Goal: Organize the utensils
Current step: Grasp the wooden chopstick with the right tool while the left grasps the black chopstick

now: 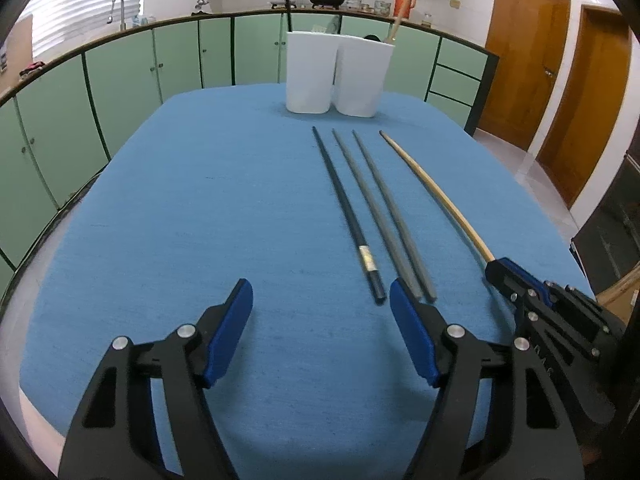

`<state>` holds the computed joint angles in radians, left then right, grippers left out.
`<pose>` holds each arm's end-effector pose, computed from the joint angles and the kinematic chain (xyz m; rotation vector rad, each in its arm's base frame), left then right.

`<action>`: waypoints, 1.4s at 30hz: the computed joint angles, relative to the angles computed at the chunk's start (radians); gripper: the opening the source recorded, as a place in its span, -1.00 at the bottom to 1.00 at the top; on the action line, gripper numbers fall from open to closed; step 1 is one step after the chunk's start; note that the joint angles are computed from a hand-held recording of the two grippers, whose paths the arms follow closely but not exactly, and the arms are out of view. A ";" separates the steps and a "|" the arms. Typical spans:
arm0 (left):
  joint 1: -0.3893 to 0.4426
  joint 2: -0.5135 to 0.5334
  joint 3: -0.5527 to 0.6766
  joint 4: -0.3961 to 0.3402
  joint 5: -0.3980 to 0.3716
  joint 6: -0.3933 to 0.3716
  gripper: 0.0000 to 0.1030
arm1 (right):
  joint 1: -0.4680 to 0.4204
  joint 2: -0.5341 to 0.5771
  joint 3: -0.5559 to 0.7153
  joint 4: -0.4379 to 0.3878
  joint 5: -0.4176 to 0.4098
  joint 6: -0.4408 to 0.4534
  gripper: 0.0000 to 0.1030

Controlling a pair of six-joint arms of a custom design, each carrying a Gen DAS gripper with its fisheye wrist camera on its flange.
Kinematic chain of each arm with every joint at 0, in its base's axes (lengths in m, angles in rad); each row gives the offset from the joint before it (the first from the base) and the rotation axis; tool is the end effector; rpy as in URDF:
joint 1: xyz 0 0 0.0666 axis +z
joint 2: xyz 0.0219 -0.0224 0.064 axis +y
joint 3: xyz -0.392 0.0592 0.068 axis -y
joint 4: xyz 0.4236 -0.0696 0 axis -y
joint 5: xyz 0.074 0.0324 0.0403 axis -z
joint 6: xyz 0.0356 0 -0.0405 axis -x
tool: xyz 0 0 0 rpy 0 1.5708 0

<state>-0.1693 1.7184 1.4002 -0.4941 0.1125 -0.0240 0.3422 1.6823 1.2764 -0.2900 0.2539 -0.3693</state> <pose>0.6146 -0.1095 0.2963 0.2835 2.3691 -0.2030 0.5734 0.1943 0.2757 0.1639 2.2360 0.0968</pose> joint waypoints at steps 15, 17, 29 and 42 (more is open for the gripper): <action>-0.042 0.037 0.028 -0.012 -0.064 0.011 -0.25 | -0.014 -0.020 -0.025 0.018 -0.013 -0.003 -0.88; -0.044 0.037 0.028 -0.010 -0.064 0.005 -0.37 | -0.015 -0.024 -0.028 0.021 -0.014 -0.005 -0.88; -0.038 0.029 0.018 0.004 -0.044 -0.001 -0.88 | -0.015 -0.026 -0.025 0.016 -0.010 -0.009 -0.87; -0.026 -0.055 -0.022 0.107 -0.087 -0.050 -0.89 | -0.022 -0.083 -0.014 0.028 0.012 0.062 -0.87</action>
<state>-0.1949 1.6638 1.3783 -0.3866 0.0257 -0.0745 0.3205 1.5993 1.2626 -0.2622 0.2657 -0.3072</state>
